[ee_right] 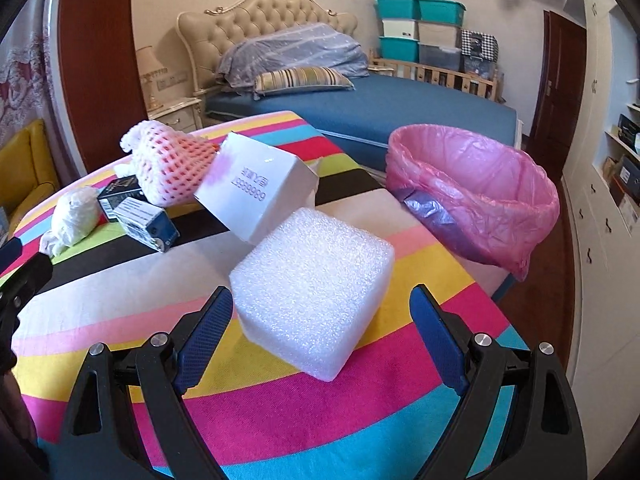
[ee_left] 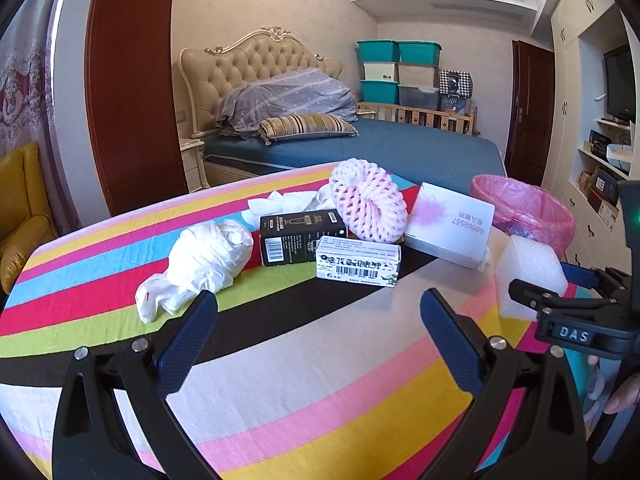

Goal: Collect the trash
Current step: 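Grasp the square white foam block with the right tool while the left tool grasps a small white barcode box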

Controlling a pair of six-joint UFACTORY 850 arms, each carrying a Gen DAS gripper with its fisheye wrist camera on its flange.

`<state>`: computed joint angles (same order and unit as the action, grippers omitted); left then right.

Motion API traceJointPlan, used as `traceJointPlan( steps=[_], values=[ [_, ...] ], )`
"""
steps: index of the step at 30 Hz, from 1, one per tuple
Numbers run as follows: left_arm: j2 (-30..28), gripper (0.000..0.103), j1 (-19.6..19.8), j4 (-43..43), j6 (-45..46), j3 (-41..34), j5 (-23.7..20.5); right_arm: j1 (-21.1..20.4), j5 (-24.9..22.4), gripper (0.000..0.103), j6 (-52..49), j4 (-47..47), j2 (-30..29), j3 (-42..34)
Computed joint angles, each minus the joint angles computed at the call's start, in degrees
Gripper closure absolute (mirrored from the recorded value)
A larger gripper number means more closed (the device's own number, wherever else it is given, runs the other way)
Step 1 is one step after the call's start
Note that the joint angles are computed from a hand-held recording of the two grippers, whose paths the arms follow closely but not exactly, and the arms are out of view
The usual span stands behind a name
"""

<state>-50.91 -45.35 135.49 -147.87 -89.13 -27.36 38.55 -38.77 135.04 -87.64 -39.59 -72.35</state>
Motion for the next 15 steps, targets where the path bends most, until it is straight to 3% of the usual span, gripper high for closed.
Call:
traceJointPlan(
  steps=[9, 12, 15],
  values=[
    [0.41, 0.005, -0.65, -0.05, 0.24, 1.06, -1.64, -0.53, 0.41, 0.018, -4.05, 3.92, -1.27, -1.97],
    [0.68, 0.005, -0.72, 0.71, -0.81, 1.63, -2.26, -0.47, 1.3, 0.031, -2.66, 1.61, -0.67, -0.87],
    [0.8, 0.005, -0.78, 1.34, -1.38, 1.92, -2.76, -0.1, 1.21, 0.032, 0.67, -2.66, 0.12, 0.76]
  ],
)
